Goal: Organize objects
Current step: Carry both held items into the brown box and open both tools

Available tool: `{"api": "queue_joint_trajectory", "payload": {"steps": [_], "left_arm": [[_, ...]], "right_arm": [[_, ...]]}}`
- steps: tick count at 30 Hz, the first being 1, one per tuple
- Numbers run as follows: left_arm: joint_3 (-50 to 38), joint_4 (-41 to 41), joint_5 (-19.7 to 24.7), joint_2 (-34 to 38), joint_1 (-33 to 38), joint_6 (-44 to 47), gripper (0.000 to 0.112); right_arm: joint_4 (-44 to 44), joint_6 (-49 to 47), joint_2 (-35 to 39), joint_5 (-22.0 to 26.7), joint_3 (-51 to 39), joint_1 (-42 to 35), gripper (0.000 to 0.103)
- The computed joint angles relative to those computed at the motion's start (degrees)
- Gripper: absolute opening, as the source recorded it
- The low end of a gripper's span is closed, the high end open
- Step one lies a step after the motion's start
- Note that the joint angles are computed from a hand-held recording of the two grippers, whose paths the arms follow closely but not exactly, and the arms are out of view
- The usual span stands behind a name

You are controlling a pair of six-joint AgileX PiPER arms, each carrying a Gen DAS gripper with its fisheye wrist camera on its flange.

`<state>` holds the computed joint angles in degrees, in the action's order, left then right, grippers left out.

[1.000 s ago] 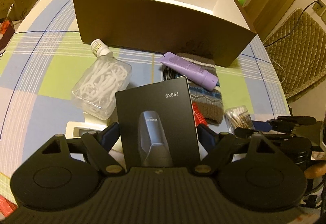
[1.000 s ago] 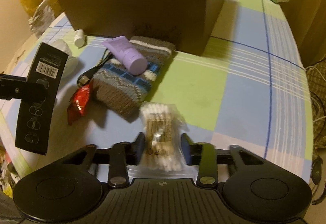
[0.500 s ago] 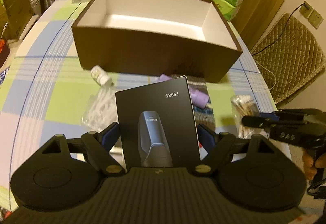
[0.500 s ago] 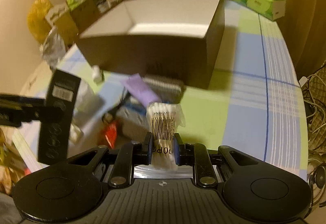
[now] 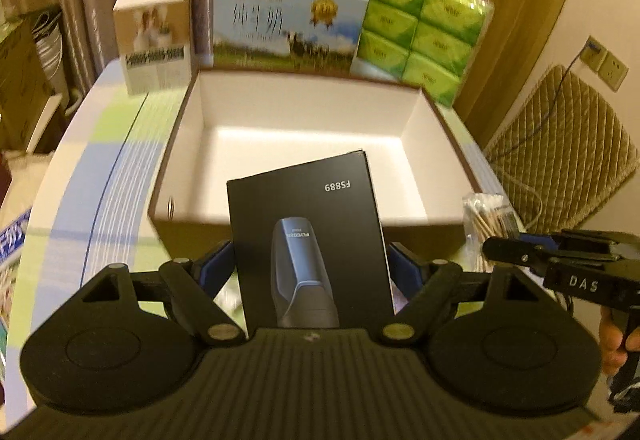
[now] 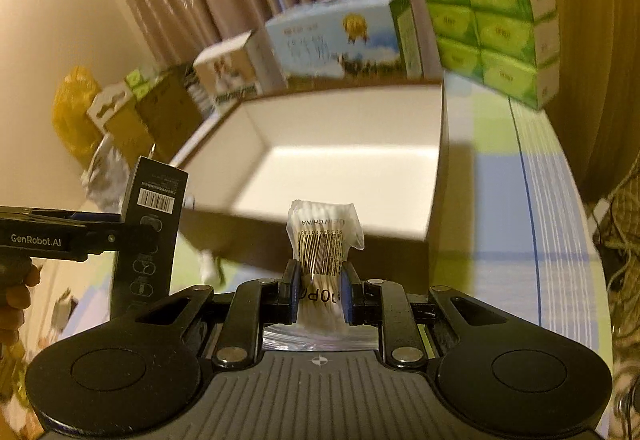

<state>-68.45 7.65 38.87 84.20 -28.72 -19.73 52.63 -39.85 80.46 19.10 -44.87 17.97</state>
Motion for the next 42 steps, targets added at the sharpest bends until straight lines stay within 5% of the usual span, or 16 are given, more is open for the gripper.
{"api": "queue_joint_trajectory", "payload": {"steps": [10,16,21,33,37,42], "left_arm": [[-23.0,-1.6,3.3,17.7,3.0,6.7,0.079],[-36.6,0.9,9.3,29.8,2.9,6.1,0.079],[-42.6,1.6,12.2,36.4,3.1,6.0,0.079],[-51.8,-0.2,16.0,46.6,3.4,10.2,0.08],[-52.5,-0.6,15.9,47.3,3.7,10.8,0.091],[-52.0,-1.0,16.7,46.5,4.8,10.8,0.091]], "right_arm": [[-5.6,8.0,11.9,-3.8,-14.5,1.9,0.017],[-14.2,17.6,19.2,-4.6,-21.1,2.2,0.017],[-23.8,27.5,24.8,-3.6,-25.3,2.3,0.017],[-29.9,36.0,32.5,-0.3,-31.8,1.6,0.017],[-31.7,38.4,33.7,1.0,-33.5,1.8,0.017],[-32.1,38.8,34.5,1.8,-34.6,1.8,0.017]]}}
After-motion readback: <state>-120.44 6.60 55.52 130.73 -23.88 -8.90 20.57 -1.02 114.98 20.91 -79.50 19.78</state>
